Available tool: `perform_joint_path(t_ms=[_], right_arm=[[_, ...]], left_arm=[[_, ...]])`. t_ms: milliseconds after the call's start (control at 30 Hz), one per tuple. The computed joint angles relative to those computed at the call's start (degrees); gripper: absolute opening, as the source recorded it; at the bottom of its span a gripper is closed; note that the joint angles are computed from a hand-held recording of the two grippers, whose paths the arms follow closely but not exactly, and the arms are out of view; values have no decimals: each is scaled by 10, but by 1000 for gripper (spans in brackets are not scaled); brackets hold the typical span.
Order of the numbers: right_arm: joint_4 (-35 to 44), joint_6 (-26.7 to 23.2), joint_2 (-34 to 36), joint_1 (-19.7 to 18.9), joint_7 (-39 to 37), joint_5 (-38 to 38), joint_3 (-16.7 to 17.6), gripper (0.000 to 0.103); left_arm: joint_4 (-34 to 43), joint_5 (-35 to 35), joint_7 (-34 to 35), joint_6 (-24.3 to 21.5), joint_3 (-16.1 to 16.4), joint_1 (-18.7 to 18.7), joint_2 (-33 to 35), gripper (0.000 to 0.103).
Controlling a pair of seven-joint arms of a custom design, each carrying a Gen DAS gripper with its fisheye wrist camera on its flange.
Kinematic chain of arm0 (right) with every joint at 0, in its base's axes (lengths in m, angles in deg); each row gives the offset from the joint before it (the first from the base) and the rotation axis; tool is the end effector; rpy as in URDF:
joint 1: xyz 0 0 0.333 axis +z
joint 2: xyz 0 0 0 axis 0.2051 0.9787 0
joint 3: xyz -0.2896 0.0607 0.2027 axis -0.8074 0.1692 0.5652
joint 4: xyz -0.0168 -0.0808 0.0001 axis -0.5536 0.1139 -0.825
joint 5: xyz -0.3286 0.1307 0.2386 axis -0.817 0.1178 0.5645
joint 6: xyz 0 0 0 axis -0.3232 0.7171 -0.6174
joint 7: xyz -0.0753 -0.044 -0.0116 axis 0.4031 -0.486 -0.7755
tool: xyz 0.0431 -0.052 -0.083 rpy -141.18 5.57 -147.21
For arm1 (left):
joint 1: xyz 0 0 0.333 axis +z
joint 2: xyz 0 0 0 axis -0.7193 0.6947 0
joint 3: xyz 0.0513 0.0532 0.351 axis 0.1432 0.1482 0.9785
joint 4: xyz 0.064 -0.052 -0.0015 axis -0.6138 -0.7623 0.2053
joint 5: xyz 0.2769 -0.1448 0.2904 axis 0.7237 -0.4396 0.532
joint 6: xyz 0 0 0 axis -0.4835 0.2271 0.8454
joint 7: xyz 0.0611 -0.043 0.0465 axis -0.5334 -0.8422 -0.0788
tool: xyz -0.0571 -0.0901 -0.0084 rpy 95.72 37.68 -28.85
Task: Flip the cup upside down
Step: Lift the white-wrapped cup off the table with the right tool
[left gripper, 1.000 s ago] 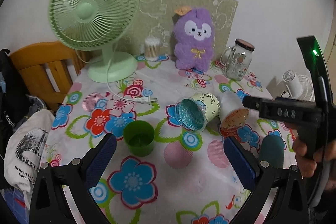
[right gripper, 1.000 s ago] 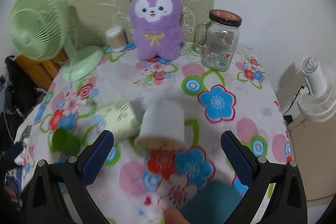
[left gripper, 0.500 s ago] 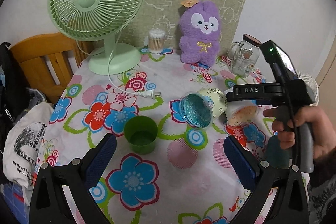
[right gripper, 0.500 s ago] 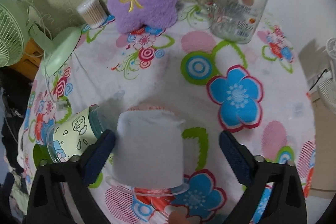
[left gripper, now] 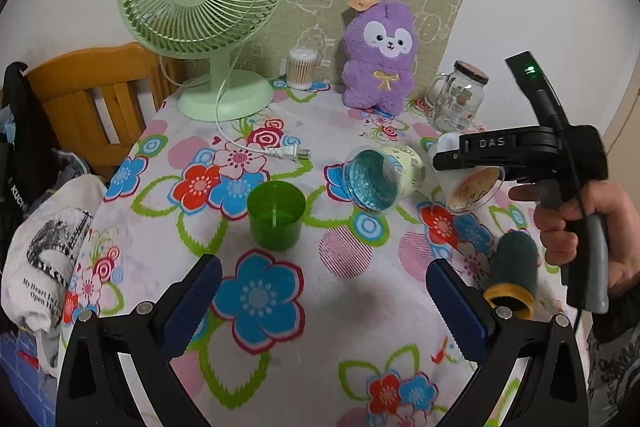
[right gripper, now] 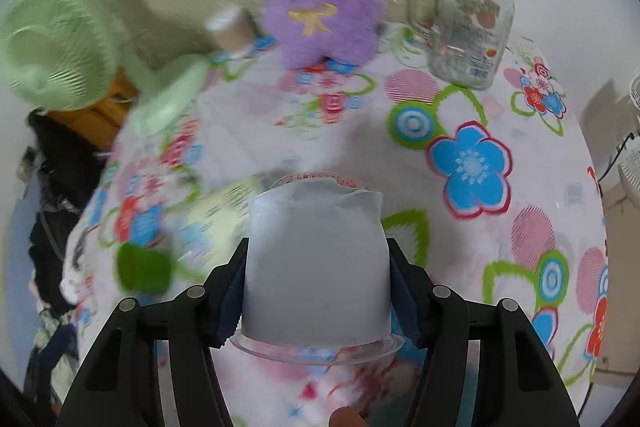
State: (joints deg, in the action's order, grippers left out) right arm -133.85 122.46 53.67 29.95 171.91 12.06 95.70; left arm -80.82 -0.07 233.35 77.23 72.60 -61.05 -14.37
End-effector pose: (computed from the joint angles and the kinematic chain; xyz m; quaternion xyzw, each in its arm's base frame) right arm 0.4894 0.2373 0.3874 -0.4771 0.8485 -0.1140 0.1987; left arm 0.4911 -0.1959 0.3840 -0.4319 0.8247 -0.3563 0.0802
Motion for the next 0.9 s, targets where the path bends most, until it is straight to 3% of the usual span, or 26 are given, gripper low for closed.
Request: perform_joint_path(t_ms=[167,333,700,900], right_arm=[[-5,15,-17,25,39,-32,29,65],[5,36,-2,59,64,-38,49,65],[-4,36,7,119,162,-72,69,65],[-11,62,27,146,189,-64,75,65]], left_arm=[[-43,-44,35,-40,20,7,-50,103],[-84,-43,27,-63,37,15,-92,103],[-167,-54,39,-42,65,21,-164,103],[-205,-15,-9,-65,81,35,-191,103]])
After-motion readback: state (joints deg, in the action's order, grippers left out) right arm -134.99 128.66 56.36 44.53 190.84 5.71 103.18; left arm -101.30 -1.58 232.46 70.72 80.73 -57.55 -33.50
